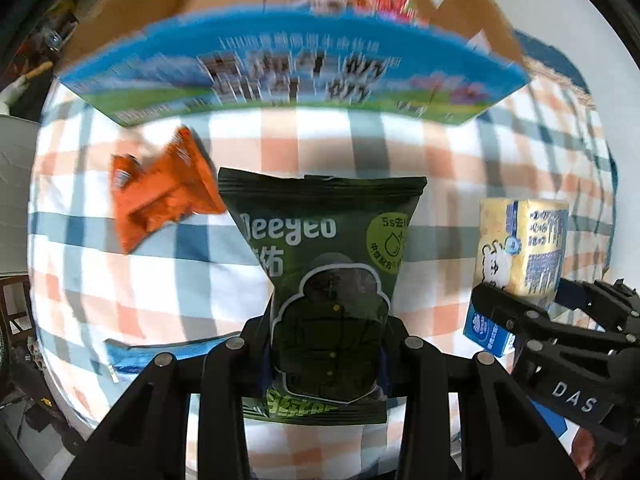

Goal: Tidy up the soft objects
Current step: 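Carry the milk carton and green bag into the box and release both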

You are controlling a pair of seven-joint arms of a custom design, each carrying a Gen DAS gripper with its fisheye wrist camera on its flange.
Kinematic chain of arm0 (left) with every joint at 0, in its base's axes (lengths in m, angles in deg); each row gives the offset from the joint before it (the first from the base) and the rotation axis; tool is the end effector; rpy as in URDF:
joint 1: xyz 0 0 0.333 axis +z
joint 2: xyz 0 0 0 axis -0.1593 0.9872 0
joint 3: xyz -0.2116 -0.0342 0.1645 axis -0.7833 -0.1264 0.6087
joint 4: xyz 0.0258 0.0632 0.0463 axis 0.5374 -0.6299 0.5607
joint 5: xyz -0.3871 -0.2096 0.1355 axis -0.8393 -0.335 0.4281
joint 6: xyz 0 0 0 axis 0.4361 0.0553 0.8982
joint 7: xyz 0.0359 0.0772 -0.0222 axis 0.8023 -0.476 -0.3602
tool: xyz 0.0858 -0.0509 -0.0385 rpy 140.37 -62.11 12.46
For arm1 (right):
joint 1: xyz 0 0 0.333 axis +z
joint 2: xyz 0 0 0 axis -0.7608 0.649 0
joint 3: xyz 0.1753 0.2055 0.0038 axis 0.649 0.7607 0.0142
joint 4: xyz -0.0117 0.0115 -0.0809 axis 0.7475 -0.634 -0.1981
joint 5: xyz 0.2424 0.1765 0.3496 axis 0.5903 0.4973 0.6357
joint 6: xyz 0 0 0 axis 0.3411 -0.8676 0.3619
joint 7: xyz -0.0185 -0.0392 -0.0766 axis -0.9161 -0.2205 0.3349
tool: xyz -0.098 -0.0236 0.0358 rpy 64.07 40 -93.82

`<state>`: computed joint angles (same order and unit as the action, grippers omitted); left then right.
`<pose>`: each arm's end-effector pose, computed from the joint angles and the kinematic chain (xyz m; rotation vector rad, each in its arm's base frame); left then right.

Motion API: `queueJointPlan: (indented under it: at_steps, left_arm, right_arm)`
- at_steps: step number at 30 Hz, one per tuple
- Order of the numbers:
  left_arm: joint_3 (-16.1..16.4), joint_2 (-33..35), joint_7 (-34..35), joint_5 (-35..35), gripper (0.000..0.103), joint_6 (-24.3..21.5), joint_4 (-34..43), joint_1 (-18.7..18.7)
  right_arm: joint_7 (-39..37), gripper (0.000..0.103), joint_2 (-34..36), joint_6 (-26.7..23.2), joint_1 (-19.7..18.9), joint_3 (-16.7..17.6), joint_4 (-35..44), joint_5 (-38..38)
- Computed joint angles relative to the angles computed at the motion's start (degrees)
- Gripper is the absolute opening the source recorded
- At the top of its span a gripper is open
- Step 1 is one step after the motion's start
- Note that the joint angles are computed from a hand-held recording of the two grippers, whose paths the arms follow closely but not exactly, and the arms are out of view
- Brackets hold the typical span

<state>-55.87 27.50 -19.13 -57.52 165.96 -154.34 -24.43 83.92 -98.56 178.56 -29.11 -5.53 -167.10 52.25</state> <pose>0.4517 -0.2314 0.4076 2.2034 -2.1251 0.1752 0.4955 0.2558 0.3600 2.2804 -2.1375 -0.2268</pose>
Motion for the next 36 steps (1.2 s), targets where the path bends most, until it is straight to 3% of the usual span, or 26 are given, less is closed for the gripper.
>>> queueJointPlan:
  at_steps: [10, 20, 27, 36]
  left_arm:
    - [0.78, -9.88, -1.3, 2.62, 0.035, -1.67, 0.2, 0.78]
    - [0.73, -1.18, -1.36, 2.77, 0.035, 1.77, 12.64, 2.09]
    - [1.62, 8.86, 2.34, 5.61, 0.035, 1.86, 24.5, 5.16]
    - [2.16, 28.37, 4.88, 8.4, 0.035, -3.89, 43.85, 8.69]
  right_arm:
    - [-0.09, 0.066, -11.24, 1.26, 1.48, 0.05, -4.84, 2.06]
    - [-3.36, 0.066, -14.03, 0.54, 1.94, -1.22, -0.35, 5.65]
    - [-4.66, 0.066, -6.26, 0.81, 0.75, -1.45, 11.58, 6.78]
    - [-2.63, 0.066, 14.92, -3.45, -1.51, -0.95, 35.57, 2.39]
